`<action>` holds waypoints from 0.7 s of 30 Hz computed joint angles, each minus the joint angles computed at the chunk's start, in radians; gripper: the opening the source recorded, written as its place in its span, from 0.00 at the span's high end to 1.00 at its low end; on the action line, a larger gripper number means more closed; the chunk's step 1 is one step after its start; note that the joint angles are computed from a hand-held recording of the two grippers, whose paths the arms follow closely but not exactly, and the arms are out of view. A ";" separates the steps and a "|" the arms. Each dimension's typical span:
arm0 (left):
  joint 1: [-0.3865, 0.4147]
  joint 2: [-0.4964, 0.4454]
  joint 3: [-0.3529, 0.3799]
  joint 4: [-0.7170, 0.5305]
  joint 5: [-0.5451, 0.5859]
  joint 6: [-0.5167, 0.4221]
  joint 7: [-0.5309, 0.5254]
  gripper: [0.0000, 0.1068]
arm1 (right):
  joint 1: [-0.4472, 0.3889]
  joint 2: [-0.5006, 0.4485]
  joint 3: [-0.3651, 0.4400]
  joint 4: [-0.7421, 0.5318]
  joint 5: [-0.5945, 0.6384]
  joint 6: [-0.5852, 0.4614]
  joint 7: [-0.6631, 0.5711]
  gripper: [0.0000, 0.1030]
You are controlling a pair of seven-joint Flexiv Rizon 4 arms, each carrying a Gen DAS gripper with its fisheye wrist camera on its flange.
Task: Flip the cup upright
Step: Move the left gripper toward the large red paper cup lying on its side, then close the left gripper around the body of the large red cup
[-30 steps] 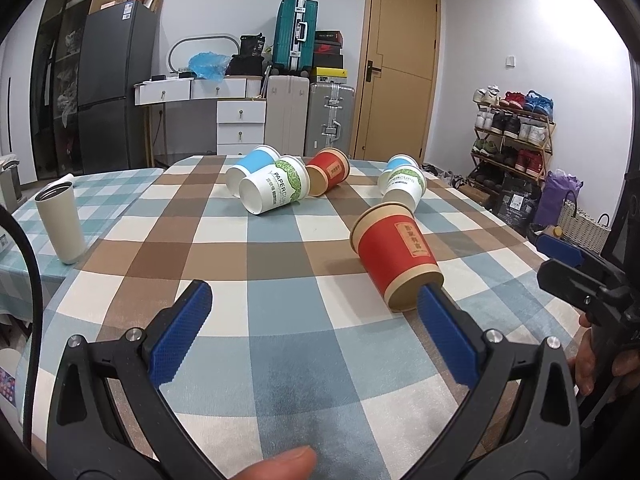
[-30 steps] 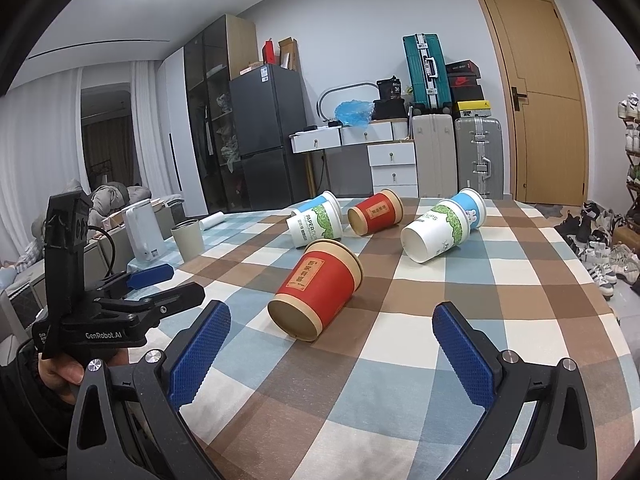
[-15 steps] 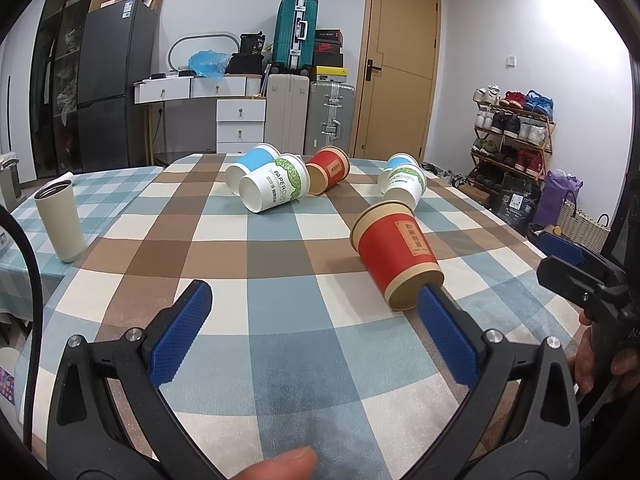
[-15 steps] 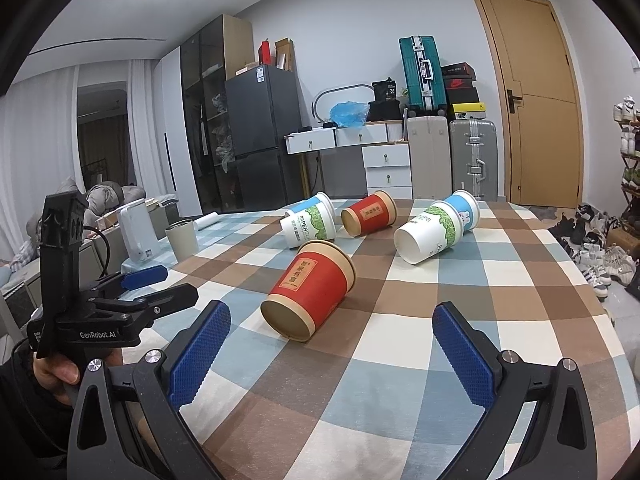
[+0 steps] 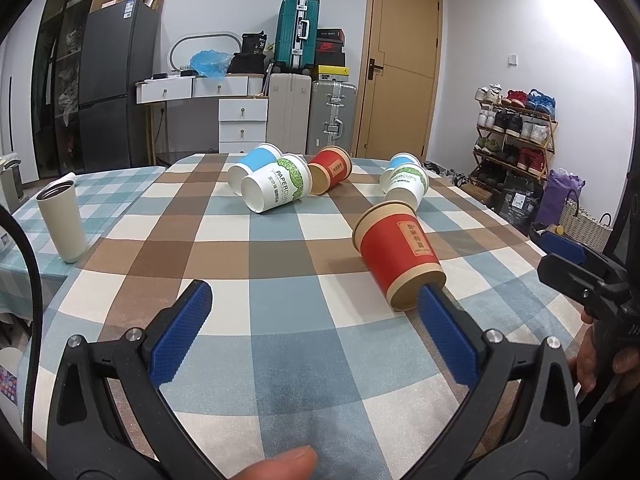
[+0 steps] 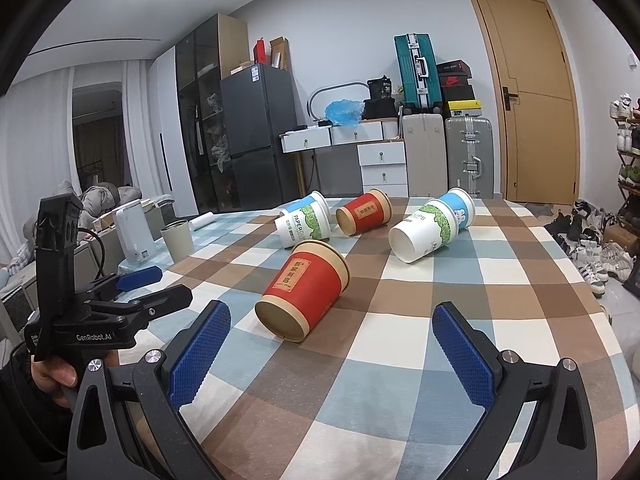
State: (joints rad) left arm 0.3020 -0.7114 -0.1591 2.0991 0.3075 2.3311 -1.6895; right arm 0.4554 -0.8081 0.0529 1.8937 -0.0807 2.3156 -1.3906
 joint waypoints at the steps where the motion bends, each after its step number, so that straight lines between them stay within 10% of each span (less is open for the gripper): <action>1: 0.000 0.002 0.001 0.001 -0.001 -0.008 0.001 0.04 | 0.001 -0.001 -0.001 -0.002 0.002 -0.002 0.000 0.00; 21: -0.039 0.051 0.001 -0.006 -0.064 -0.083 0.043 0.04 | 0.035 0.022 -0.034 -0.003 0.082 -0.035 -0.032 0.00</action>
